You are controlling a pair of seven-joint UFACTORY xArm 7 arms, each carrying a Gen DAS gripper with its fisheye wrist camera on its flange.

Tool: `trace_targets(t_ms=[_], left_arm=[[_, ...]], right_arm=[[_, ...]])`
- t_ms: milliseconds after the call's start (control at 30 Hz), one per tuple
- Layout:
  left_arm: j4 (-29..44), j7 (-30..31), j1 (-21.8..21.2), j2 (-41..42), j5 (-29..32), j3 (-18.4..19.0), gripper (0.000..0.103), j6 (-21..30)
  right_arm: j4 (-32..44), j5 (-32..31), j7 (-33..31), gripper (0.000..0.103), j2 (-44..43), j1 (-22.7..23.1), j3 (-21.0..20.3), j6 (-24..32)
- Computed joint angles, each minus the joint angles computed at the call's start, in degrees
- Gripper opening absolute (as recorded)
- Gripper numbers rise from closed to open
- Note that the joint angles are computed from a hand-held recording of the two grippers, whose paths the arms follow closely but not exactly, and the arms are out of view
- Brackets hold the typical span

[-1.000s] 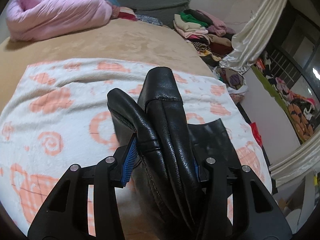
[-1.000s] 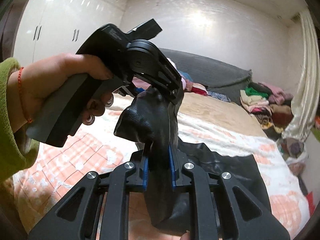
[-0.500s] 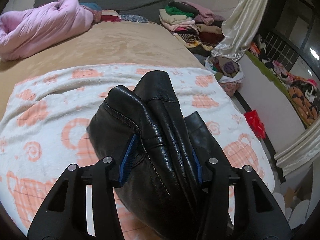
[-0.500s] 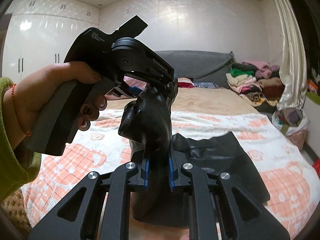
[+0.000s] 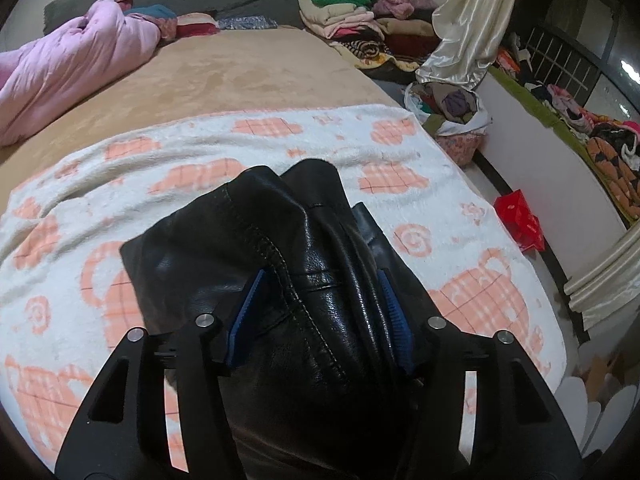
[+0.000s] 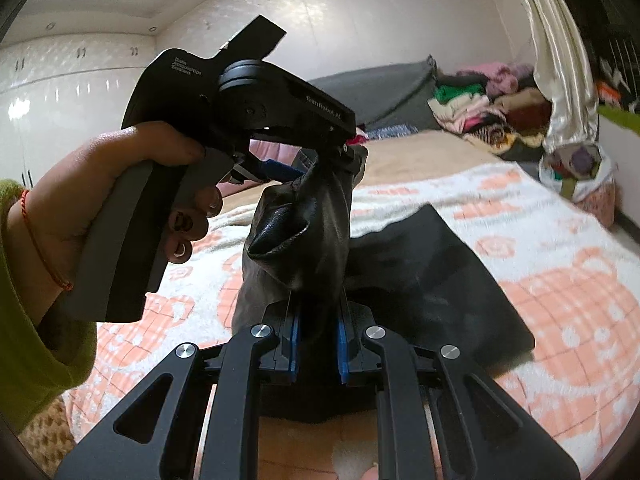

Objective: Fold large clothes

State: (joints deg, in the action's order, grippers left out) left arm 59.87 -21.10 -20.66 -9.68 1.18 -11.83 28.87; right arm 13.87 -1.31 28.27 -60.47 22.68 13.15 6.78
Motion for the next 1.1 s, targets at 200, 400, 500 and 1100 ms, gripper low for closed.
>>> trace_targets(t_ms=[200,400,500,1100], left_arm=[[-0.7,3.5,-2.2,1.4,-7.7,1.1,0.057,-4.4],[-9.3,3.8,-0.8,-6.3,-11.1,2.0,0.065,-9.1],[-16.5,-2.6,4.9,-12.0,-3.5,-0.7,0.068,-8.9],[-26.4,5.8,-2.2,-14.1,-14.5,7.7,0.065,-10.8]], right_arm=[[-2.5,3.1,-0.7,0.013,-0.9,3.1,-6.1,1.4],[-5.7,9.8,-2.7,0.013,-2.4,9.0,-16.2,1.9],[-6.5,13.5,-3.4,0.014,-2.8,11.8,-19.9,1.5],[24.9,13.2,-20.7,0.021,24.5,2.9,-11.3,22.8]])
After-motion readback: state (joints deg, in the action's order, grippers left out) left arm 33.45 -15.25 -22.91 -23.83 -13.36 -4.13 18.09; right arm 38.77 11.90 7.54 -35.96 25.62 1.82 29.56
